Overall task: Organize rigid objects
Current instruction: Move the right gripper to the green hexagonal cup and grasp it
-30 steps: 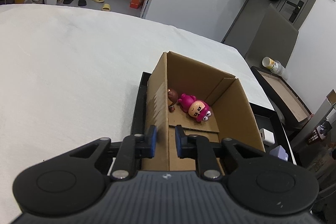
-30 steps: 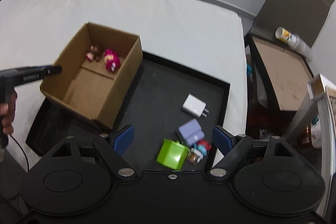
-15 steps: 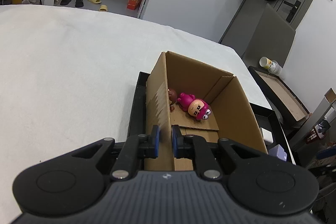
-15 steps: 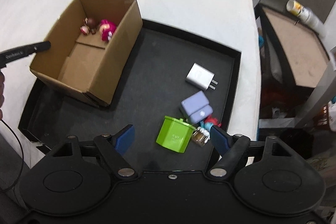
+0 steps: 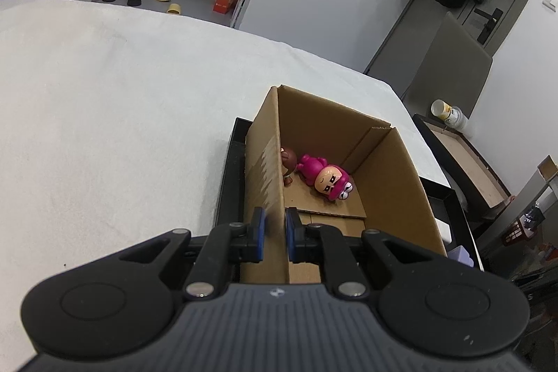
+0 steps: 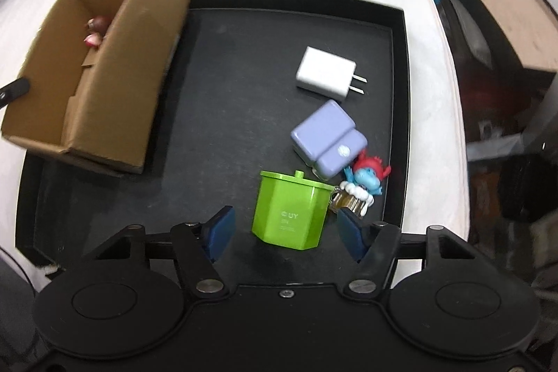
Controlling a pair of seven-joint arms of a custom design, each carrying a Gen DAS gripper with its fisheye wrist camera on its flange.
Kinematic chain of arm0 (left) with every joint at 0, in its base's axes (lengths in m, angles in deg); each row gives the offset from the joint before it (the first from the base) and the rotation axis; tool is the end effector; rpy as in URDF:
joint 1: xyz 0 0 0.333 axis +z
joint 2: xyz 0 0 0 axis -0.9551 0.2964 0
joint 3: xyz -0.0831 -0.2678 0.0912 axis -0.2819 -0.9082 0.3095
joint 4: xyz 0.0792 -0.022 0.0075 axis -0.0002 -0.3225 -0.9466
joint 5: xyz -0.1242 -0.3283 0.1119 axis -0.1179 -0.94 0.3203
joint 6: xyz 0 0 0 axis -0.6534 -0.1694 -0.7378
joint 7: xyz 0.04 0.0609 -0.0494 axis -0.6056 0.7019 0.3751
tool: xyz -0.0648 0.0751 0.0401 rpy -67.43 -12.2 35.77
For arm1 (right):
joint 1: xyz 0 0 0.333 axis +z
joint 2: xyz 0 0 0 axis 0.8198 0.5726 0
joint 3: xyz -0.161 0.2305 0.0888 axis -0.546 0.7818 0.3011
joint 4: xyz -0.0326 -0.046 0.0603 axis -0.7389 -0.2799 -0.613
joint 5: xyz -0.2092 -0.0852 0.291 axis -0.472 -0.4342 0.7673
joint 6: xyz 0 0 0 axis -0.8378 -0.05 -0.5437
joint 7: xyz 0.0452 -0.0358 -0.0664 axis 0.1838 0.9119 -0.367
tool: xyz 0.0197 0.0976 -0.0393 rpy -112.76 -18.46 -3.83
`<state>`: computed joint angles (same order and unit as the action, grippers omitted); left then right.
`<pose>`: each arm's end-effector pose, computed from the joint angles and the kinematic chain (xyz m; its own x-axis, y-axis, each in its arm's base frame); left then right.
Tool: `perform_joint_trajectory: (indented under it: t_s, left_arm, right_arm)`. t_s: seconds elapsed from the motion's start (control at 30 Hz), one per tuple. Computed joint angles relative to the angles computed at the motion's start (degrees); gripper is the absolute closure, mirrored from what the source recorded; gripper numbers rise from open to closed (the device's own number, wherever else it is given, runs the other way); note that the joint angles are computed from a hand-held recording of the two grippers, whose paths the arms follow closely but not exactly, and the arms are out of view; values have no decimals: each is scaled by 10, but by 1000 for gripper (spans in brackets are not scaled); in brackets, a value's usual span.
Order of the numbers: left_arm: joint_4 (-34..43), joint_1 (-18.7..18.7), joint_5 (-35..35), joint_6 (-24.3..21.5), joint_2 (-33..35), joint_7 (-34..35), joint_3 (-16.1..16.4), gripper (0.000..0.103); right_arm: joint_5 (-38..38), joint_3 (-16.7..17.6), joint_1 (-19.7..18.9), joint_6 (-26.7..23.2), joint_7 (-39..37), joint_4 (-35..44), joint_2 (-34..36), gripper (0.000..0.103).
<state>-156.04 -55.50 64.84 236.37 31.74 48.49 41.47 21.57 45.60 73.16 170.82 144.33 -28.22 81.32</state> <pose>0.3255 -0.1715 0.3869 0.4909 -0.7873 0.3730 -0.4657 -0.5990 -0.6514 0.5404 0.2377 0.4275 0.6398 -0.7676 -0.0397 -0.7527 -0.6153 -0.2341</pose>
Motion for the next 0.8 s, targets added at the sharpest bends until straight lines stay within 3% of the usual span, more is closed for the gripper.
perform_joint_trajectory:
  t_s: [0.23,0.3,0.33,0.5,0.8]
  left_arm:
    - [0,0,1,0,1,-1,1,92]
    - [-2,-2,0,3,1,-1,4,92]
    - [-3,-3,-1,5,0,-1,5,92]
    - [-4,-1,-4,5,-1,0,3,92]
    - [-2,0,-5,2,-2,1,1,91]
  right_arm:
    - [30,0,-1,15,48,-9,15,41]
    - [28,2,1,39,58,-25,15,43]
    - [30,2,1,51,60,-34,13,50]
    - [5,3,8,113,75,-81,-13,51]
    - [45,11,11,133,59,-94,-44,53]
